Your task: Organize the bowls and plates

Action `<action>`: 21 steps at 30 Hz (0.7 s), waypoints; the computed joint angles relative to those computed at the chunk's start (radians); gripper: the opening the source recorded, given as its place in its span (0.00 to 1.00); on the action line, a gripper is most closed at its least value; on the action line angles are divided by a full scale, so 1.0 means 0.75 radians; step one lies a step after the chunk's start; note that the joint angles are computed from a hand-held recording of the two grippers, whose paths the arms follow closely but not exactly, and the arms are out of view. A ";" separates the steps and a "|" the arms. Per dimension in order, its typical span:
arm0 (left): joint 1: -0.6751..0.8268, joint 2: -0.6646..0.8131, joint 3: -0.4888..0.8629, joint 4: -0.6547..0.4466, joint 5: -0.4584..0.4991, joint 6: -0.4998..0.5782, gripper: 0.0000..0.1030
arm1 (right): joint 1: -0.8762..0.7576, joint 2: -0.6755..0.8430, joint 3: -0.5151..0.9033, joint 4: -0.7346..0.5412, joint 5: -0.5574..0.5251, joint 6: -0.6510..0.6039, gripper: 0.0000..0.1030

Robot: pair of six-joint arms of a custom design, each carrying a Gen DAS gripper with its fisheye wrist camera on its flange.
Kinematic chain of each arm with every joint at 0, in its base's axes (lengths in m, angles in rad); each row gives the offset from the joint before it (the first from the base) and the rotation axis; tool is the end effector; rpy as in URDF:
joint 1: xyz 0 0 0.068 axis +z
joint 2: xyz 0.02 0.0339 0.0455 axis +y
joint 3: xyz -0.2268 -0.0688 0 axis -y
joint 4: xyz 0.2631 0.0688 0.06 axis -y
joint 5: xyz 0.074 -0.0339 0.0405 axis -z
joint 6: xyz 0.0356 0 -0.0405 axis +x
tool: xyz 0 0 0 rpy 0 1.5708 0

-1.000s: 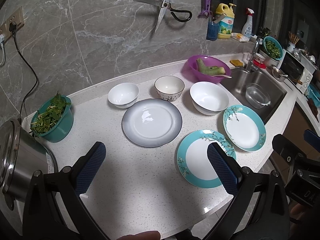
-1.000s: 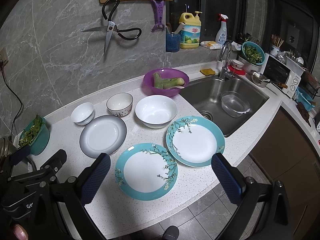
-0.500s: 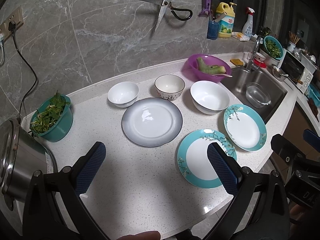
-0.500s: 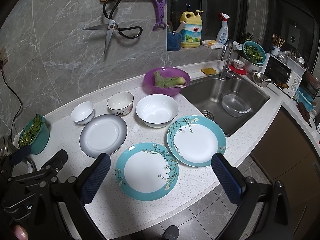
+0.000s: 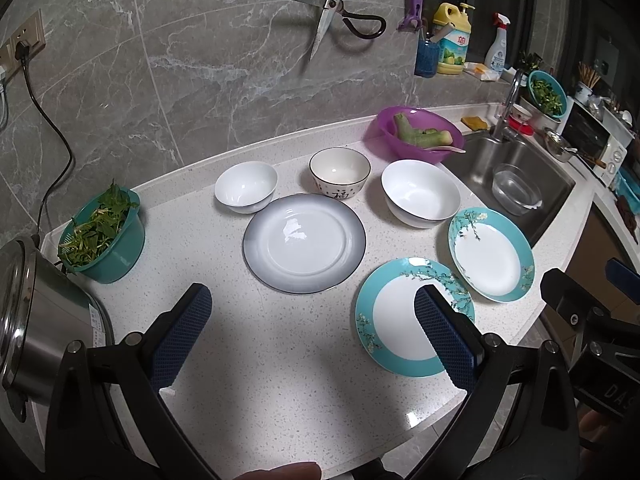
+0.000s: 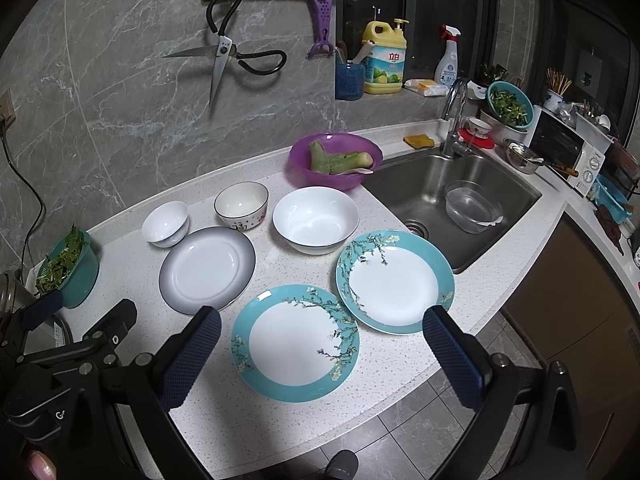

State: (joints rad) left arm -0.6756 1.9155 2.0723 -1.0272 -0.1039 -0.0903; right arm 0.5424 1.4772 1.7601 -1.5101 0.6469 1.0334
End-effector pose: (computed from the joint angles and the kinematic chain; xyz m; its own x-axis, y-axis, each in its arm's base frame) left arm 0.3282 -0.2583 0.3437 -0.6456 0.4024 -0.6490 0.5137 0.8577 0.0209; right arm 0.2416 0.1206 0.3739 -0.6173 0.4283 -0.6599 0.5709 0.8210 -0.0011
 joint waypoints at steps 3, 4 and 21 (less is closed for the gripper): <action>-0.001 0.004 -0.001 0.002 0.000 0.000 1.00 | 0.001 0.006 -0.006 0.010 -0.001 0.002 1.00; -0.002 0.004 -0.007 0.007 -0.001 -0.001 1.00 | 0.001 0.006 -0.005 0.009 0.000 0.002 1.00; 0.007 0.047 0.030 -0.003 0.009 0.002 1.00 | -0.007 0.014 0.002 0.012 -0.009 -0.006 1.00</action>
State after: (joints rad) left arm -0.6701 1.9511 2.0946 -1.0292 -0.0973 -0.0887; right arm 0.5369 1.4880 1.7618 -1.5012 0.6405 1.0287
